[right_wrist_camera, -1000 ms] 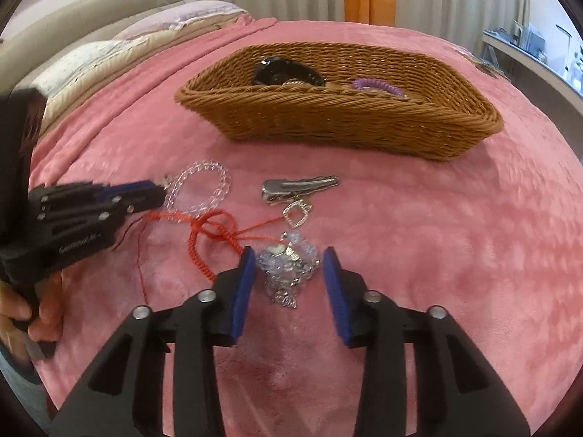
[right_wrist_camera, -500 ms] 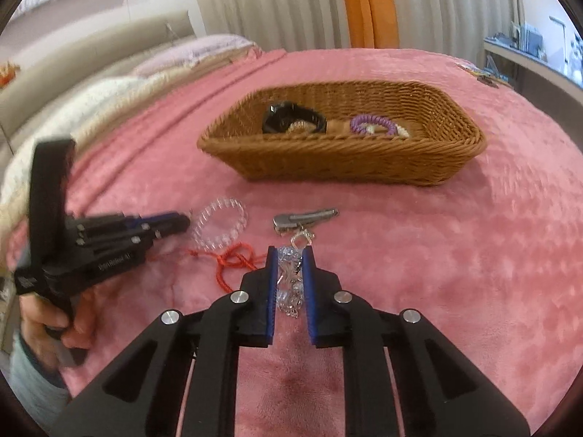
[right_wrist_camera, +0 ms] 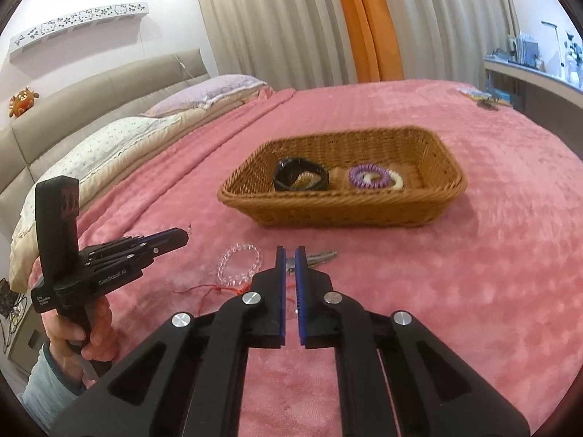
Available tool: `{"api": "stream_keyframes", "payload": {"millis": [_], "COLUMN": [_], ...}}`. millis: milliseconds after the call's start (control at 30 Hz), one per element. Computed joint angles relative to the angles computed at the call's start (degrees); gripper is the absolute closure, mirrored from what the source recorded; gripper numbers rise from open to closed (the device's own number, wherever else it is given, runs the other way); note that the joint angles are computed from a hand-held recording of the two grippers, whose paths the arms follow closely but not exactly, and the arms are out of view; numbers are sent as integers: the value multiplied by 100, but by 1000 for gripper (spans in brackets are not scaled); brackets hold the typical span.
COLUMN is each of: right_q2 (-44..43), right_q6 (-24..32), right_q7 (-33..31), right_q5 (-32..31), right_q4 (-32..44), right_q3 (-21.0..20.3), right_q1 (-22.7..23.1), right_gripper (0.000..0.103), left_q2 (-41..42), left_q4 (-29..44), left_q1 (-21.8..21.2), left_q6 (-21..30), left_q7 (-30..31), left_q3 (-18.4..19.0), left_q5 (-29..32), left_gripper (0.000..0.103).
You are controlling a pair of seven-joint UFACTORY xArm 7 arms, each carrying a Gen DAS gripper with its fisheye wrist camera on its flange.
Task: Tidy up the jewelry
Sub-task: 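Carry the charm cluster toward the basket with the right tool while the left tool carries the keychain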
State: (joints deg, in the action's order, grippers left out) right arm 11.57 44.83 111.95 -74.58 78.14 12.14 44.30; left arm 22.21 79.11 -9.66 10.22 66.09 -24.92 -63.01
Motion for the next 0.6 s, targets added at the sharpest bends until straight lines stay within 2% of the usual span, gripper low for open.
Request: {"api": "stream_keyframes", "payload": {"millis": [67, 167, 200, 267, 300, 467, 500, 533, 600], "right_q2": [-27, 31, 45, 153, 257, 761, 886, 967, 1189], "right_q6": [-97, -213, -359, -627, -586, -176, -98, -51, 158], "right_q7": [-78, -285, -319, -506, -659, -1511, -1728, -1916, -2323], "right_q5": [57, 470, 619, 1022, 1258, 1981, 2148, 2328, 2709], "right_q4": [-31, -31, -64, -73, -4, 567, 707, 798, 1059], "right_q3": [-4, -20, -42, -86, -102, -257, -284, -311, -365], "right_q1": [-42, -149, -207, -329, -337, -138, -105, -85, -37], "right_gripper": [99, 98, 93, 70, 52, 52, 56, 65, 71], "left_q2": [20, 65, 81, 75, 87, 94, 91, 92, 101], "left_q4": [11, 36, 51, 40, 50, 42, 35, 32, 32], "left_q1": [-11, -28, -16, 45, 42, 59, 56, 49, 5], "left_q6": [17, 43, 49, 92, 126, 168, 177, 179, 180], "left_q7": [-17, -127, -138, -103, -140, -137, -132, -131, -204], "left_q3": [7, 38, 24, -11, 6, -6, -3, 7, 51], "left_q5": [34, 153, 162, 128, 154, 160, 164, 174, 263], "left_gripper": [90, 90, 90, 90, 90, 90, 90, 90, 90]}}
